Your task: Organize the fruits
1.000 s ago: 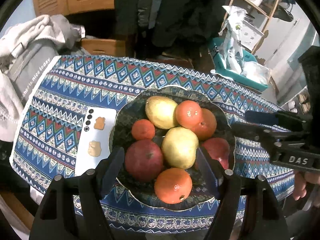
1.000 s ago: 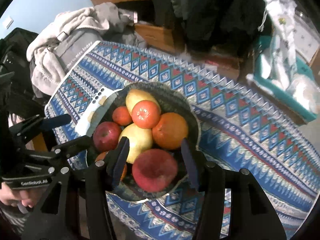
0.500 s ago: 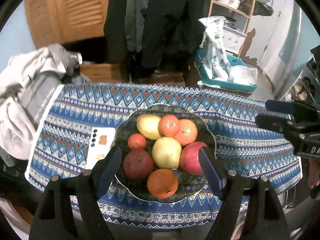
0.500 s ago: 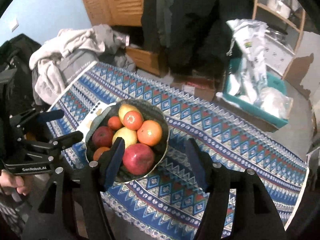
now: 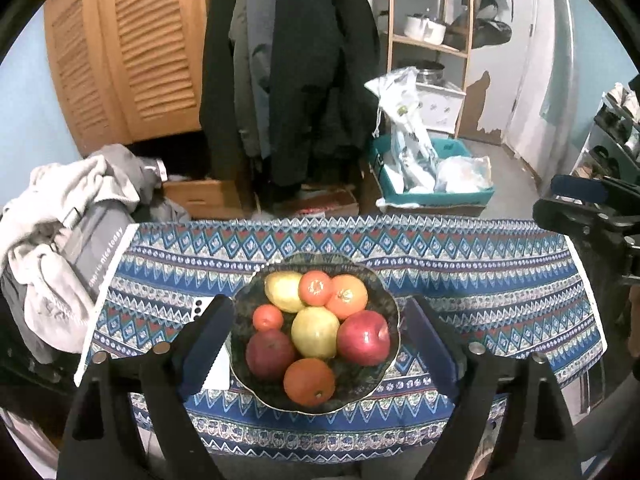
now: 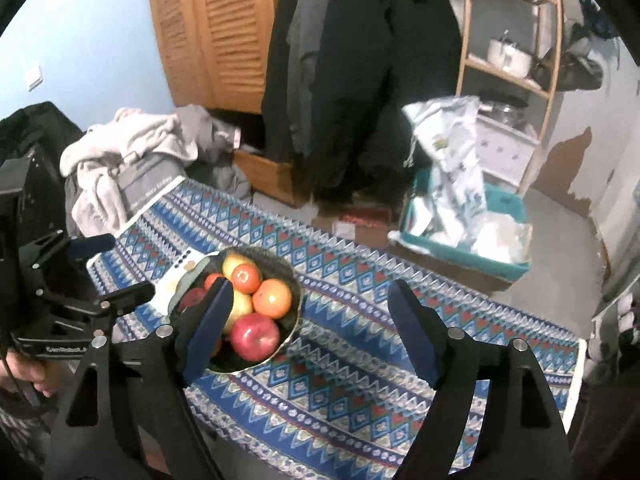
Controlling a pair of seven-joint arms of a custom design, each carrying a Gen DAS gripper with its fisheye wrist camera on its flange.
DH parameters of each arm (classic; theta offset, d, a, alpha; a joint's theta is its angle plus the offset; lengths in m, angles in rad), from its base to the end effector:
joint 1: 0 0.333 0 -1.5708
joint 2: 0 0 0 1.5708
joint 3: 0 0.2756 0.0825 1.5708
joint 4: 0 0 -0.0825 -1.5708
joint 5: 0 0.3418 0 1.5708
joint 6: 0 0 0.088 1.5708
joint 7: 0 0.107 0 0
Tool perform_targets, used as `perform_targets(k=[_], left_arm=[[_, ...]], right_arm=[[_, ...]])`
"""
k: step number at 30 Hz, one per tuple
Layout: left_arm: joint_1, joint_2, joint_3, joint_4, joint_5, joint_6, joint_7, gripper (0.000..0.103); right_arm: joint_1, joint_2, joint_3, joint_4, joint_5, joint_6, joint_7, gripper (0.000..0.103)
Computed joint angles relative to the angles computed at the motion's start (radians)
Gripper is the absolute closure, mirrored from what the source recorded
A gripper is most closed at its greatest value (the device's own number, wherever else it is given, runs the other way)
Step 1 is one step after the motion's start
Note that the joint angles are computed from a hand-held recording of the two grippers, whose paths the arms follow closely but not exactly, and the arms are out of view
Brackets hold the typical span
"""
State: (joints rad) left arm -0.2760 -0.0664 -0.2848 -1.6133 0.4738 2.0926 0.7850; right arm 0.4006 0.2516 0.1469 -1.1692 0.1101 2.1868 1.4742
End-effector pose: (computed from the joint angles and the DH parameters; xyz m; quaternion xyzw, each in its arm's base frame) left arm 0.4620 -0.2707 0.6626 -0.6931 0.6295 -0.2320 0.2638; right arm 0.5277 0.3076 0.6976 -0.8174 0.4325 -0.1398 0.3540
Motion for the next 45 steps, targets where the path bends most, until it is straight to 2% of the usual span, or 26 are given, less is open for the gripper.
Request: perform_targets(k=[6, 14, 29, 45], left_arm=[[-0.015, 0.018, -0.013, 0.048, 0.076, -0.054, -0.035, 0.003], [-0.047, 0.044, -0.017, 0.107, 0.153, -0.117, -0.059, 0.002], [-0.079, 0.069, -0.004, 0.156, 0.16, -0.138, -0.059, 0.002], [-0.079, 0.063, 0.0, 0.151, 0.142, -0.142, -0.066, 0.002]], right_arm=[[-0.016, -0.07, -0.005, -0.093, 0.011, 0.059, -0.012, 0.022], [-0.028, -0.117, -0.012, -0.162, 0.02, 0.081, -0.028, 0.021], [-0.042, -0.128, -0.018, -0.186, 0.045, 0.062, -0.025, 0.021], [-0.036, -0.124, -0.016, -0.179, 0.031, 0.063, -0.013, 0.021]])
